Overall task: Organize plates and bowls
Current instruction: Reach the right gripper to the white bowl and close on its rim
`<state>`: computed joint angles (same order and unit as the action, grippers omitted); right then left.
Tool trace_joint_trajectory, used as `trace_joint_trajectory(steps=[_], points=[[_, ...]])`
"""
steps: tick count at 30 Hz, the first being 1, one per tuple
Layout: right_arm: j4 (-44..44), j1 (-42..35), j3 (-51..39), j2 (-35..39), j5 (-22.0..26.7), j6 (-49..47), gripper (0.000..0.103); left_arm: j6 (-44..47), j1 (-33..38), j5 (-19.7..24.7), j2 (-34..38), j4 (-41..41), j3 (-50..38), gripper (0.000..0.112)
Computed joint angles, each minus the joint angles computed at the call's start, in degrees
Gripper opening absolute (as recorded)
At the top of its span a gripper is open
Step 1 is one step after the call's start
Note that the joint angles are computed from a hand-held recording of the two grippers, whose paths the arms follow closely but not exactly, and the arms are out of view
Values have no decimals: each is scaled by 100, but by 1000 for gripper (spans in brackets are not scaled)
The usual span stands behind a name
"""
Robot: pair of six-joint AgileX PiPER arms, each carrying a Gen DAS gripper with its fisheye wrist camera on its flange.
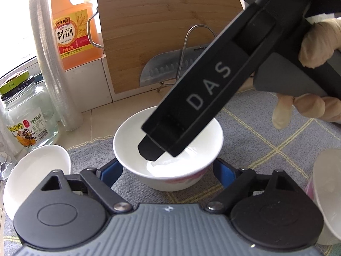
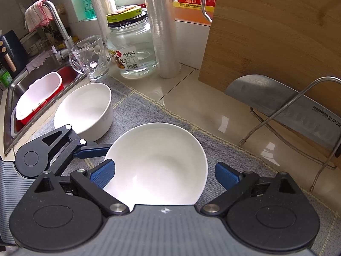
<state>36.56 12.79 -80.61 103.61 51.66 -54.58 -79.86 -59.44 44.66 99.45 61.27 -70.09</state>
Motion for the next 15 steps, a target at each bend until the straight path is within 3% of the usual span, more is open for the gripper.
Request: trace_joint_trajectory(steps=[15], points=[[74,-13,-248,235,219,-69,91,27,94,-147,-88,-41,97,90]])
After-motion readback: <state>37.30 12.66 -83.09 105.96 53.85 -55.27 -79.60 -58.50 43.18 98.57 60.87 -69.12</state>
